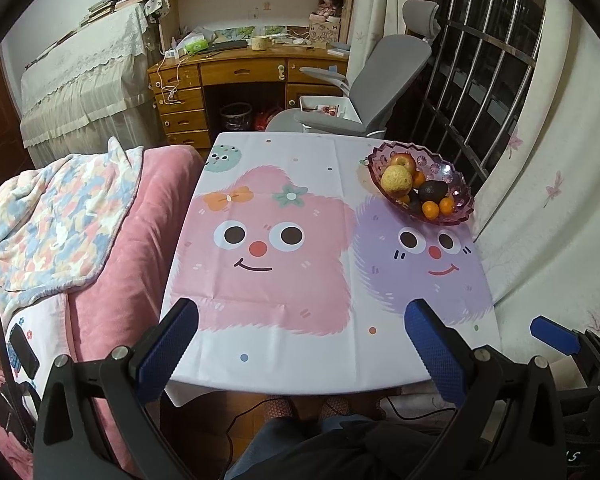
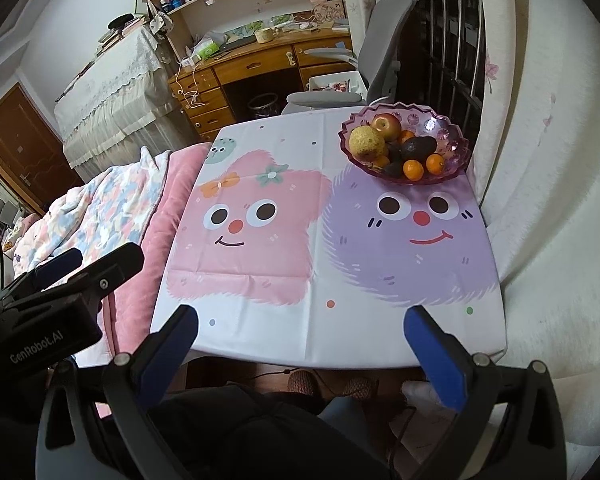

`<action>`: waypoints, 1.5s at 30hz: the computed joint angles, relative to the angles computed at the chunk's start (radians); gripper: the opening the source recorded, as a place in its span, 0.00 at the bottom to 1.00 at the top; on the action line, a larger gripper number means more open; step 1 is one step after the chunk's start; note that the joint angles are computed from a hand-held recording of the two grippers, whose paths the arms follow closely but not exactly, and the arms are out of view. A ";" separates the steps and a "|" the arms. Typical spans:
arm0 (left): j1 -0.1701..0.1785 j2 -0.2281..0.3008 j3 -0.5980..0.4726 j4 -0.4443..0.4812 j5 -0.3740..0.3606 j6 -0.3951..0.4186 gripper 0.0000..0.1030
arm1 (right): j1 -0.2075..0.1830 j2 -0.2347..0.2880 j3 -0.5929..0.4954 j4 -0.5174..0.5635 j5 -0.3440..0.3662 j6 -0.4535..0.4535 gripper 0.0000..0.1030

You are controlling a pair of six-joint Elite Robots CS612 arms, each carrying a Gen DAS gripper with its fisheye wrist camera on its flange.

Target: Organize fruits

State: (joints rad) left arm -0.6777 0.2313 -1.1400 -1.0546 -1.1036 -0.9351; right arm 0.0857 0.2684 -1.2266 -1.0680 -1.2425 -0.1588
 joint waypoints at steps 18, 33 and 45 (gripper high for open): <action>-0.002 0.009 -0.013 -0.007 0.002 0.024 1.00 | 0.004 0.009 -0.014 0.012 -0.008 -0.009 1.00; -0.002 0.009 -0.011 -0.007 0.002 0.023 1.00 | 0.005 0.006 -0.009 0.010 -0.010 -0.009 1.00; 0.000 0.009 -0.014 -0.006 0.003 0.029 1.00 | 0.006 0.004 -0.007 0.012 -0.011 -0.010 1.00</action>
State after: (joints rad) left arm -0.6781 0.2406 -1.1541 -1.0601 -1.1002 -0.9058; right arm 0.0919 0.2725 -1.2335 -1.0556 -1.2532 -0.1689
